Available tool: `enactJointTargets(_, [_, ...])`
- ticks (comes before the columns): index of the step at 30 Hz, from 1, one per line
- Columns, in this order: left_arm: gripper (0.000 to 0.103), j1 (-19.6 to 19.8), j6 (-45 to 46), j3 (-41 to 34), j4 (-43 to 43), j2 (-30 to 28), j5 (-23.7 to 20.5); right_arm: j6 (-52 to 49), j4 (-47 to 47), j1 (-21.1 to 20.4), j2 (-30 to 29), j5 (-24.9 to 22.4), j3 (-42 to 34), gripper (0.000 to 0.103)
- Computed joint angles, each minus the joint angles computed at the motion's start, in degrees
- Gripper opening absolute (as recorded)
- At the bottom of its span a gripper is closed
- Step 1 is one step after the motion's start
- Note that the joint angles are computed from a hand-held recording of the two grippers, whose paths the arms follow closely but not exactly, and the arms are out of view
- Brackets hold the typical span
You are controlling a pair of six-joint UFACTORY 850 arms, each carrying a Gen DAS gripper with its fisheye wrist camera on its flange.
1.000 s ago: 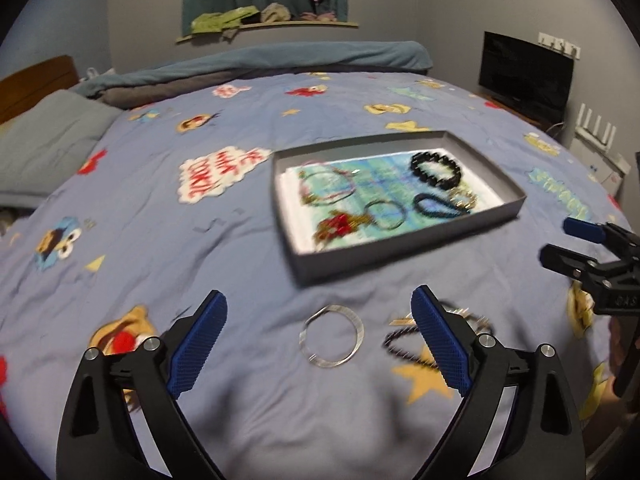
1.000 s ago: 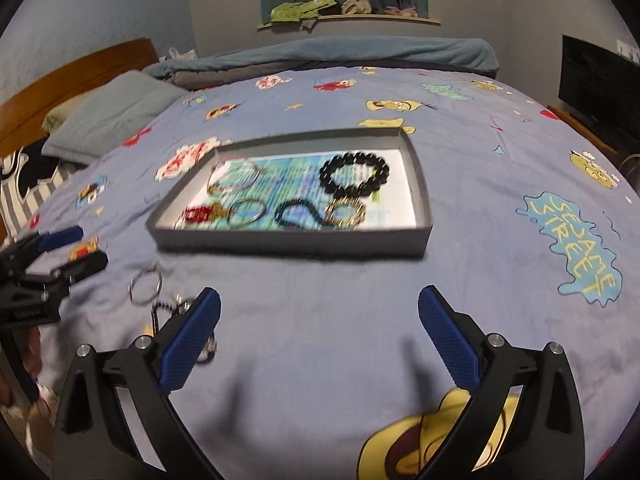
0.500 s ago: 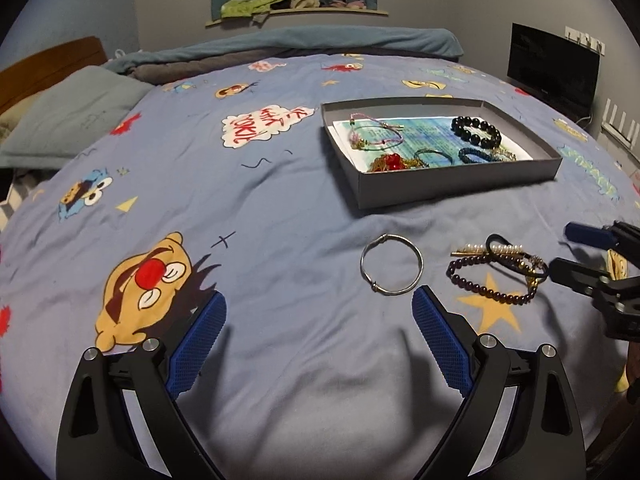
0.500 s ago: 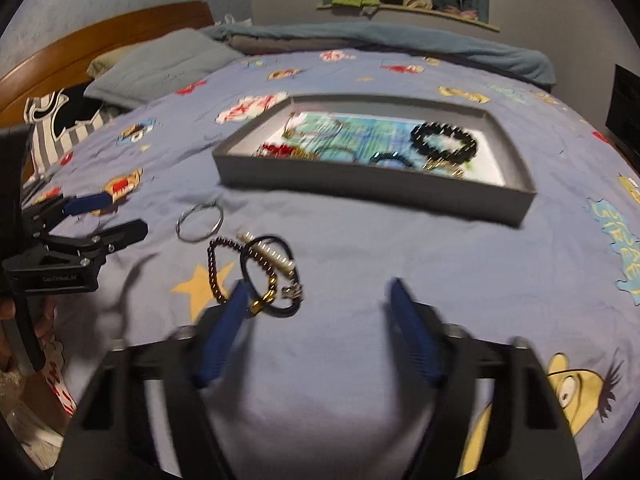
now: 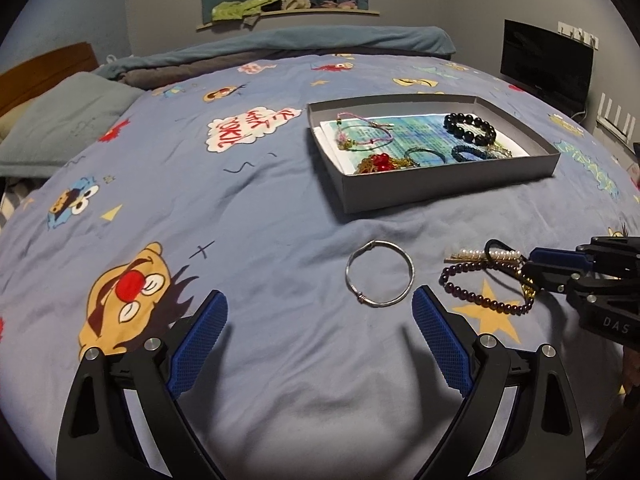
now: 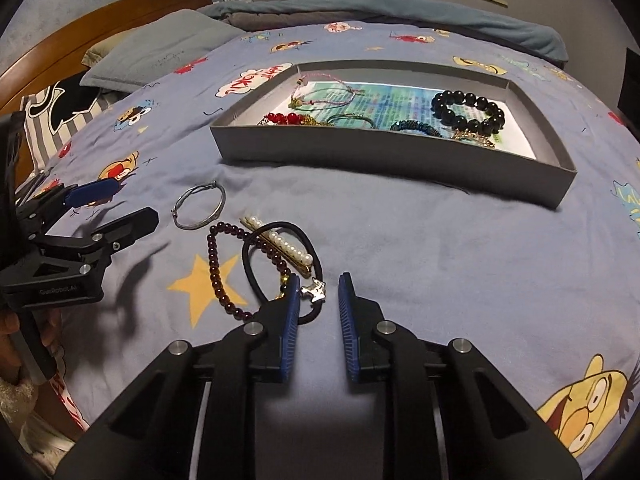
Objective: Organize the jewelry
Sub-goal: 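Grasp the second silver hoop with the left tool while the right tool grasps the black hair tie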
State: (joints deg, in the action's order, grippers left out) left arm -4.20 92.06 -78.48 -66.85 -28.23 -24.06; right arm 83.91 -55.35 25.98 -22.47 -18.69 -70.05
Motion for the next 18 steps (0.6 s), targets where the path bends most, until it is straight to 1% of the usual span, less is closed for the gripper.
enactJointTargets(1, [0.092,-0.15,-0.05,-0.13,0.07,-0.08,-0.05,0.67,-0.72,-0.02,0.05,0.19,0.12,0.02])
enactJointTargets(3, [0.091,-0.31,-0.06,-0.34,-0.21,-0.2,0.0,2.43,-2.44,-0.05,0.37,0.82,0.57,0.013])
enactJointTargets(6, [0.091,-0.47,-0.86,-0.8,0.05,-0.57,-0.43,8.96,-8.53,-0.02,1.7,2.41,2.16,0.013])
enactJointTargets(10, [0.09,-0.71,-0.07,-0.77,-0.52,-0.79,-0.61,15.97,-15.27,0.07,3.37,2.33,3.65,0.013])
enactJointTargets(11, [0.087,-0.86,-0.19,-0.89,-0.21,-0.96,-0.66,18.64,-17.69,0.06,3.97,1.92,4.2,0.013])
enactJointTargets(13, [0.085,-1.14,-1.19,-1.28,1.17,-1.4,-0.99,20.19,-18.95,-0.15,4.76,1.42,4.78,0.013])
enactJointTargets(14, [0.081,-1.29,-1.76,-1.56,1.86,-1.72,-1.18,20.71,-19.26,-0.34,5.14,1.31,5.12,0.013])
enactJointTargets(15, [0.075,-1.42,-2.58,-1.91,2.81,-2.06,-1.51,20.86,-19.27,-0.54,5.38,1.32,5.32,0.013])
enactJointTargets(18, [0.067,-1.59,-3.75,-2.81,4.56,-2.89,-3.08,22.65,-20.44,-1.0,6.29,1.1,6.37,0.013])
